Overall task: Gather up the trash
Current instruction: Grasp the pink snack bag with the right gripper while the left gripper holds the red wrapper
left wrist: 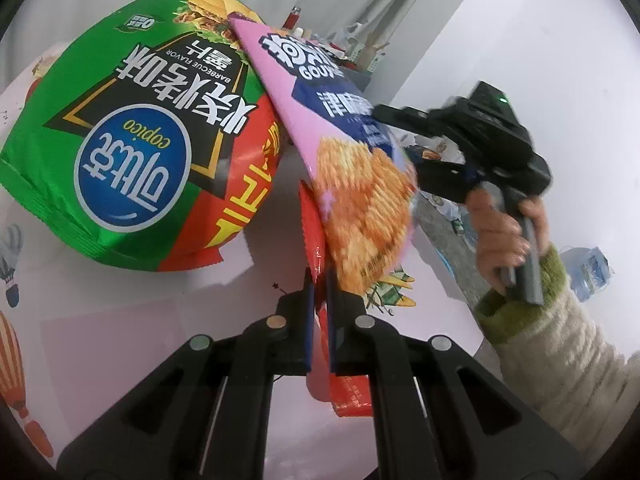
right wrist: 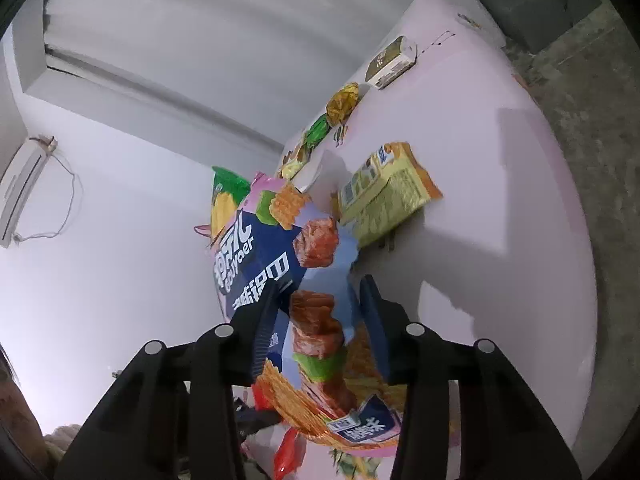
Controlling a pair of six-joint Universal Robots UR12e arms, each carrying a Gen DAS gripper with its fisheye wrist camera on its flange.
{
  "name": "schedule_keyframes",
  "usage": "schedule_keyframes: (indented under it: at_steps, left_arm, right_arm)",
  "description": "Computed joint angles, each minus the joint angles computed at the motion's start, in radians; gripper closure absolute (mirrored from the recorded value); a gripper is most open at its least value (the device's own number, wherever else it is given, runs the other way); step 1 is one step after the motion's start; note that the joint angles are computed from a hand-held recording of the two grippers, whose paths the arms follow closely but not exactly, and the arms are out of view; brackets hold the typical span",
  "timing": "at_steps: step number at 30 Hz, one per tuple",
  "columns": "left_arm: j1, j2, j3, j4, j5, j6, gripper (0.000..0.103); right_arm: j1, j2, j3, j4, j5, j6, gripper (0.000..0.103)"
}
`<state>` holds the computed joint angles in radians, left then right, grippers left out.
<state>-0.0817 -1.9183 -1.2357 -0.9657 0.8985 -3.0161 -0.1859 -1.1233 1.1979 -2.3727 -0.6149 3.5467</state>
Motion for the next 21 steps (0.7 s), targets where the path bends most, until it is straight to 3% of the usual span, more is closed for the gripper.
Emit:
schedule_keyframes:
  at_steps: [7,13,21]
  left_arm:
    - [-0.002,0.001,0.003,-0.004,0.005,-0.003,0.1]
    - [-0.008,-0.002,0.014,-0.018,0.017,-0.006,0.1]
    - [-0.01,-0.004,0.021,-0.016,0.029,-0.009,0.102]
  right_arm:
    - [0.0,-0.083,0.109,-0.12,-0.022,0.045,0.066]
    - [0.007,-0.147,0.187,-0.194,-0.097,0.086,0.069]
    - [0.022,-0.218,0.249,-0.163,-0.18,0.052,0.072]
